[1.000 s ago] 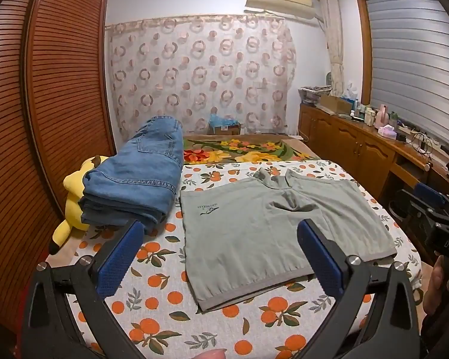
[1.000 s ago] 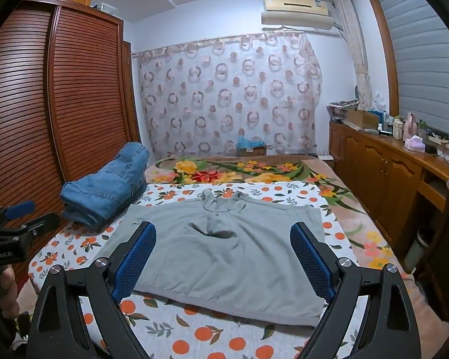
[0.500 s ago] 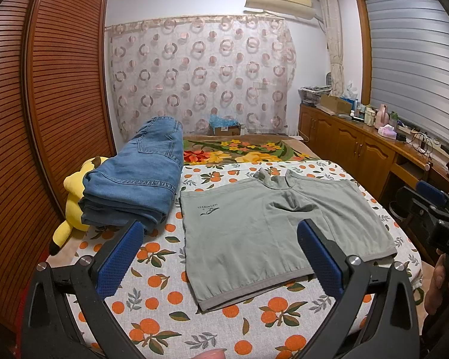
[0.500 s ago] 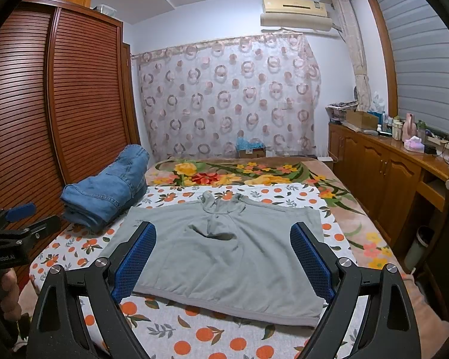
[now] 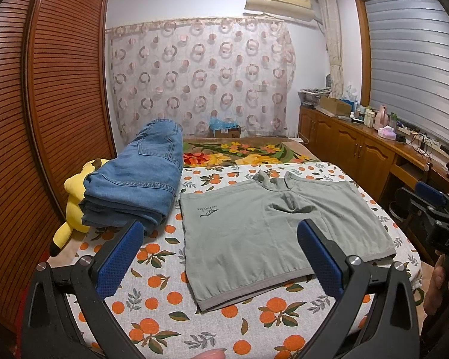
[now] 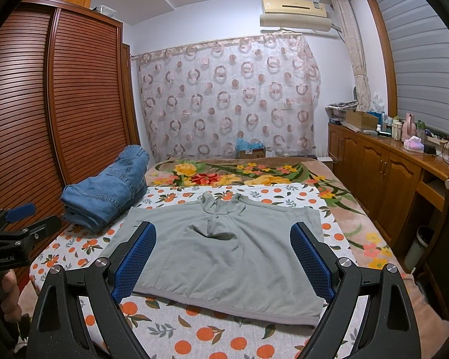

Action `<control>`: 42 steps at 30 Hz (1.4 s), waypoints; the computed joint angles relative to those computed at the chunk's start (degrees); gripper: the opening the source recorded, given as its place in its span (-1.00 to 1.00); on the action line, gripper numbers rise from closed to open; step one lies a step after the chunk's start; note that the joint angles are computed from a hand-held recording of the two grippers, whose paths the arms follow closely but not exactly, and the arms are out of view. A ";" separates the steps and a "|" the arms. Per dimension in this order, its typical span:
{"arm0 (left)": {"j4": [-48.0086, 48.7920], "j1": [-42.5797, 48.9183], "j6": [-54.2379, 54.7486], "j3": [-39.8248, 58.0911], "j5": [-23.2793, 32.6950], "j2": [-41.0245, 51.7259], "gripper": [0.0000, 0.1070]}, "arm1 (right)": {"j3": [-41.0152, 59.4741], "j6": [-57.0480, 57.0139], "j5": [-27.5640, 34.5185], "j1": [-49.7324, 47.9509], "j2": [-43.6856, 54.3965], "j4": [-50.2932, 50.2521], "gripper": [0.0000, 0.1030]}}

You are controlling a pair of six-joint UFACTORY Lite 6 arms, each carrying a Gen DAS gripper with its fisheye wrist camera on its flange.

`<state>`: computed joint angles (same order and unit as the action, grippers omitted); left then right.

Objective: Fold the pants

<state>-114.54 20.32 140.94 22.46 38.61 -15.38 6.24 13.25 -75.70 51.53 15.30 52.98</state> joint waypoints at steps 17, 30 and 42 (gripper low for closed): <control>4.39 0.15 -5.48 0.11 -1.18 -3.68 0.92 | -0.09 -0.10 0.09 0.42 -0.22 0.48 0.79; 3.99 0.27 -4.93 -0.21 -0.94 -3.77 0.92 | -0.03 -0.22 0.22 0.36 -0.38 0.51 0.79; 7.70 0.36 -9.44 0.94 -1.64 -5.34 0.92 | -0.10 -0.47 0.37 0.18 -0.55 0.18 0.79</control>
